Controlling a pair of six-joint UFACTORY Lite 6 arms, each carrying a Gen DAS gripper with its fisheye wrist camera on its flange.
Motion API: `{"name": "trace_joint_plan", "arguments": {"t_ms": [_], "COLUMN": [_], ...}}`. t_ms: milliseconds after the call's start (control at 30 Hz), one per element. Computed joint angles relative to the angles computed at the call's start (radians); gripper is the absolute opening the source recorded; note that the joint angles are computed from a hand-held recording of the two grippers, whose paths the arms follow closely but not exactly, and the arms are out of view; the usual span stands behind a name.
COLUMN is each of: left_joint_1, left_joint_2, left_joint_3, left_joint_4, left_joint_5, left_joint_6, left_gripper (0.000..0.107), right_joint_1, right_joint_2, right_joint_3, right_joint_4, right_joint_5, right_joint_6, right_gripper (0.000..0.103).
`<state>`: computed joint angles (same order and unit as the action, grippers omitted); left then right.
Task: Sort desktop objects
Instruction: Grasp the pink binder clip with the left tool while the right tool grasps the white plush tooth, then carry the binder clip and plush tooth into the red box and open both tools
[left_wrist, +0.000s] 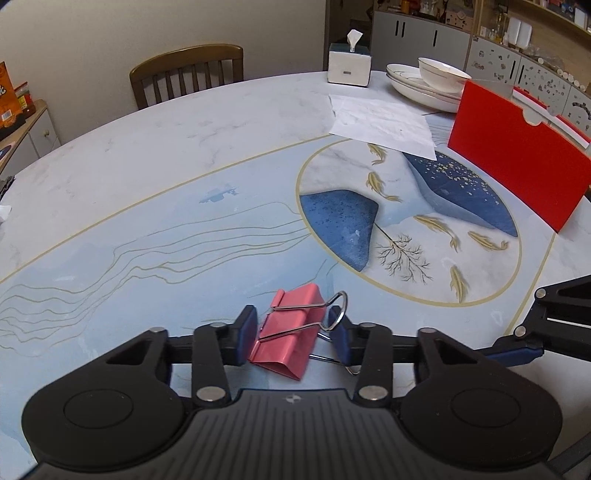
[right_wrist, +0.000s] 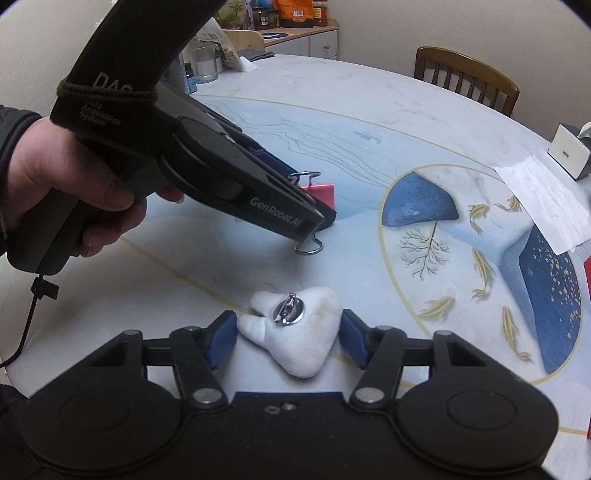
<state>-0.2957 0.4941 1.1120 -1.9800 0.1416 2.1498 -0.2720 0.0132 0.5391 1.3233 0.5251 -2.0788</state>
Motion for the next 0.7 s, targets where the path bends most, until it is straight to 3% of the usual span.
{"name": "trace_joint_plan", "arguments": {"t_ms": [367,633,700], "left_joint_1": [-0.043,-0.103,-0.124], "left_joint_2": [-0.006,-0.002,0.0], "left_joint_3": [-0.005,0.013,0.019], "left_joint_4": [-0.09,-0.011,-0.062], "left_joint_5": [-0.029,-0.074,-0.093], "left_joint_6": [0.053,-0.086,-0.047], "left_gripper": [0.037,0.036,0.036], "right_joint_1": [-0.116,-0.276,-0.317], "right_joint_2": [0.013,0.056,0.07], "right_joint_3": [0.025,0.092,0.115], "right_joint_4": [-0.056,-0.12,-0.139], "right_joint_5": [0.031,0.09,0.105], "right_joint_6": [0.005,0.018,0.022], "right_gripper": [0.055,0.055,0.054]}}
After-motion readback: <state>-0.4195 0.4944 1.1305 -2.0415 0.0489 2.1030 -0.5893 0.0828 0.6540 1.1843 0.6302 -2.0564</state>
